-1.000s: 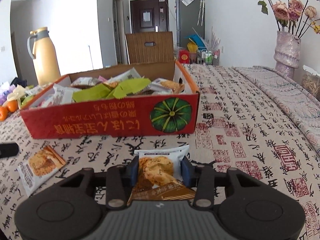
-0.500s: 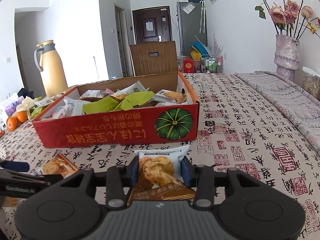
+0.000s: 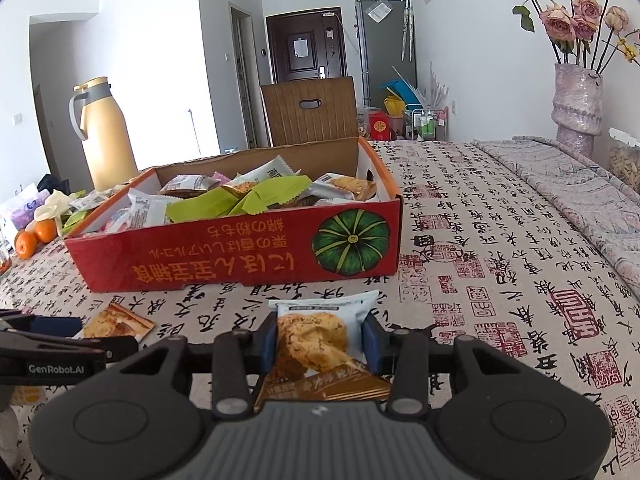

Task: Organize snacks
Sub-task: 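Grasp the white cracker packet with the left gripper while the right gripper holds its packet, then carry both white cracker packets over the cardboard box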

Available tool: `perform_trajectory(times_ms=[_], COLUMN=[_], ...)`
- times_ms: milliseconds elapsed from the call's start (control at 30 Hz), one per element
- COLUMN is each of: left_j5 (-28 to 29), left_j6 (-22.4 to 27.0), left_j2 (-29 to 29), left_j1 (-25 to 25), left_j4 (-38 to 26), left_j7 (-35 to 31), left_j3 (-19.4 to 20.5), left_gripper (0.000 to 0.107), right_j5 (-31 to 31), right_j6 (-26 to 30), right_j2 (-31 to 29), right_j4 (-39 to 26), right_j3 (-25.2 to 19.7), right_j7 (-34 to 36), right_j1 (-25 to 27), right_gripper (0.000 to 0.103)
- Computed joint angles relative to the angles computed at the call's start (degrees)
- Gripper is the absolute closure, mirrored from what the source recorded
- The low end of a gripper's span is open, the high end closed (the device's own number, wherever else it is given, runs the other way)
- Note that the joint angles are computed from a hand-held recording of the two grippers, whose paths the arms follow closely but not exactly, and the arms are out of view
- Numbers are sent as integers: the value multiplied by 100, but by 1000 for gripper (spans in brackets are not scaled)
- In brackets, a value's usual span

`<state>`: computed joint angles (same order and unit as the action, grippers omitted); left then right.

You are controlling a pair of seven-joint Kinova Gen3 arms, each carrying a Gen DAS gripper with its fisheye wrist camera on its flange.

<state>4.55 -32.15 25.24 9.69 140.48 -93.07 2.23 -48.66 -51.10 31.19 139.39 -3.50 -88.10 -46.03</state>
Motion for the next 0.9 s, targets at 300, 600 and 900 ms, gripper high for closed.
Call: perform_trajectory(times_ms=[300,600,900], left_j5=[-304,-404,-418], left_j6=[-123,-183,-447], left_j2=[-22,-67,-184], left_j1=[-193,-248,-275], left_j4=[84,149,311], left_j7=[160,219,263], left_j3=[108,118,100], left_gripper=[55,63,64], right_j5=[2,-22,-165], right_j6=[28,6,-53], right_j2=[-24,-35,-101], right_j4=[16,32,57], right_j3=[-20,-28,-63], right_j7=[28,39,151], right_j1=[-39,-74,-201], right_gripper=[62,62,62])
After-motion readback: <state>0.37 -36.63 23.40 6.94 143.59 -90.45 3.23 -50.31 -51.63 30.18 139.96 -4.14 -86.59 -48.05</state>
